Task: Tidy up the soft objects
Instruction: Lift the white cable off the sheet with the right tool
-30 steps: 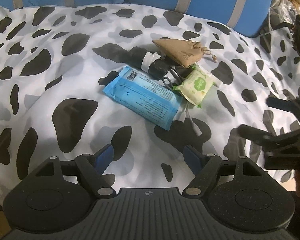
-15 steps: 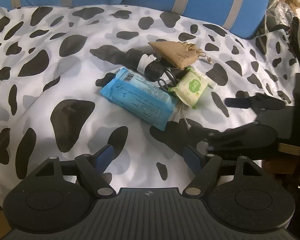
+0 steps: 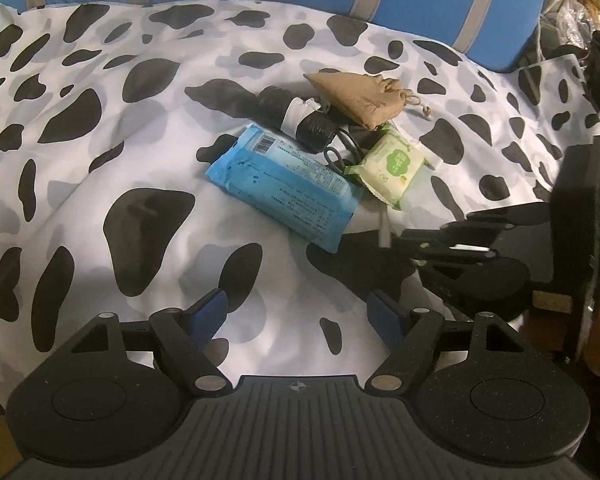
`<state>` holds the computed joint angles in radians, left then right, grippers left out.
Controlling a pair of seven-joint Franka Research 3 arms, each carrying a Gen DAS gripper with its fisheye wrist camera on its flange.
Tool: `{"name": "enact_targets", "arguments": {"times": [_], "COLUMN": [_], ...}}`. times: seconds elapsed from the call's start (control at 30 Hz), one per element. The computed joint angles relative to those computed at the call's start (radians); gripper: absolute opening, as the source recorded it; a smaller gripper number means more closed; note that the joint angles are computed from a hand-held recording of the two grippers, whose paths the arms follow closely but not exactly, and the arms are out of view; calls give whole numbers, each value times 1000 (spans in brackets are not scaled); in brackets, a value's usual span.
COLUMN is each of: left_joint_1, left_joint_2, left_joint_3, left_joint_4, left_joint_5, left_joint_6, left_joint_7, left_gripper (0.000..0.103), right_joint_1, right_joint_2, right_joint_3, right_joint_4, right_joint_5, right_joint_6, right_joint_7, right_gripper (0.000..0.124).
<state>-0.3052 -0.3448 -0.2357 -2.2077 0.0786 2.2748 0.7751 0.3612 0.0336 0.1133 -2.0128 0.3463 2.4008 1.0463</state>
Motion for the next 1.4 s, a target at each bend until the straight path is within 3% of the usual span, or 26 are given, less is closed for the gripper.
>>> {"name": "enact_targets", "arguments": {"times": [0.2,0.6,0.67,0.73,0.8,1.1,1.17,1.27,1.33,1.4], "left_joint_1": [-3,-10,-12,-13,-15,-11,-12,-14,-14,-14], "left_joint_2": [6,32,34,38,41,36,34,34,36,37], "left_joint_3": [-2,-15,-16,-16,-16,-13,-12,-10,-11,-10], "left_joint_4": [2,23,25,28,30,26,25,26,28,30], "left_joint_5": [0,17,20,20,21,19,16,12,11,8], "left_joint_6": [11,12,13,14,14,0,2,3,1,-1], "left_joint_7": [1,-12,-11,-10,-9,-15,-13,-3,-2,-1], "left_gripper": [77,77,77,77,77,77,77,77,77,77], "right_joint_1": [-13,-76,-85,-88,-82,-68,-63,-62,-63,-62], "right_joint_2": [-61,-155,-171,-191,-209,-187,-177,-159,-145,-141], "right_joint_3": [-12,-52,-52,-56,-58,-22,-26,-27,-27,-27], "right_joint_4": [-40,-86,-107,-137,-166,-199,-194,-185,-167,-163], "right_joint_5": [19,-36,-41,-13,34,-51,-48,-50,-69,-76], "right_joint_6": [-42,-208,-187,-129,-63,83,77,62,24,7], "right_joint_7": [-63,-77,-58,-66,-88,-14,-8,28,49,63], "right_gripper": [9,10,31,93,103,103,101,93,75,69]}}
